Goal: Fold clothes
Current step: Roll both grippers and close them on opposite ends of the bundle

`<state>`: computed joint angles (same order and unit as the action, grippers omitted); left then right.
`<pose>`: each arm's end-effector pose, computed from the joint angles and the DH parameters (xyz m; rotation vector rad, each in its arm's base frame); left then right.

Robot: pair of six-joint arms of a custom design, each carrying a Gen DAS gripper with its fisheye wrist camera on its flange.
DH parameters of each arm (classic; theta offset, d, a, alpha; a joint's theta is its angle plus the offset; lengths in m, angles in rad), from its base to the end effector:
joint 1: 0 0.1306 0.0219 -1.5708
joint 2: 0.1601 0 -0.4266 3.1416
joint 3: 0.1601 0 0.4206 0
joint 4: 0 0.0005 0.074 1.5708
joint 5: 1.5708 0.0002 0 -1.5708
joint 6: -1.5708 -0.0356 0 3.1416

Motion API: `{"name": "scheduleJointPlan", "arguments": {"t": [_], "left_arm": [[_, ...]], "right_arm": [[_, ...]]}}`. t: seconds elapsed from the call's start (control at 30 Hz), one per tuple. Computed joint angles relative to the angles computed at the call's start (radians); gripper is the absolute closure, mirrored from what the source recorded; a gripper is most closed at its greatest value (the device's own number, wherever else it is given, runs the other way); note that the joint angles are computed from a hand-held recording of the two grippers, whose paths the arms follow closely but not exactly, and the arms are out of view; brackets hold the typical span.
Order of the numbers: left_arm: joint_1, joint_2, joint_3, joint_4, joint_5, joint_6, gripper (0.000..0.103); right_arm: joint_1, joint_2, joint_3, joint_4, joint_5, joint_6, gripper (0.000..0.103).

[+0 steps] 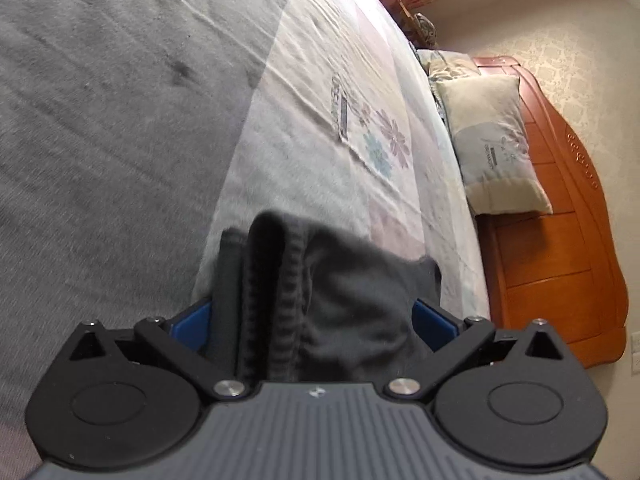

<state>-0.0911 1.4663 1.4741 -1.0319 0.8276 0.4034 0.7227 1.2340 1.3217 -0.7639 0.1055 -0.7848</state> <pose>0.5124 -0.0736 0.4759 -0.0861 2.5578 -1.2559 0.3411 0.2952 0.5188 0.1316 2.3321 0.6767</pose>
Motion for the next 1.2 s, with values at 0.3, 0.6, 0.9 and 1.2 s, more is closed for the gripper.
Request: {"name": "scheduleJointPlan", "arguments": {"t": [0.3, 0.6, 0.9, 1.2], "left_arm": [[0.027, -0.056, -0.071, -0.007, 0.069, 0.008, 0.002], [0.008, -0.007, -0.016, -0.01, 0.049, 0.011, 0.001], [0.014, -0.005, -0.008, -0.086, 0.1, -0.023, 0.001], [0.002, 0.021, 0.01, -0.078, 0.125, -0.029, 0.001]], "right_arm": [[-0.109, -0.021, -0.046, 0.038, -0.128, -0.132, 0.0], [-0.234, 0.0, -0.144, 0.281, -0.415, -0.326, 0.0], [-0.265, 0.059, -0.083, 0.24, -0.532, -0.292, 0.0], [-0.262, 0.034, -0.119, 0.269, -0.646, -0.288, 0.0]]}}
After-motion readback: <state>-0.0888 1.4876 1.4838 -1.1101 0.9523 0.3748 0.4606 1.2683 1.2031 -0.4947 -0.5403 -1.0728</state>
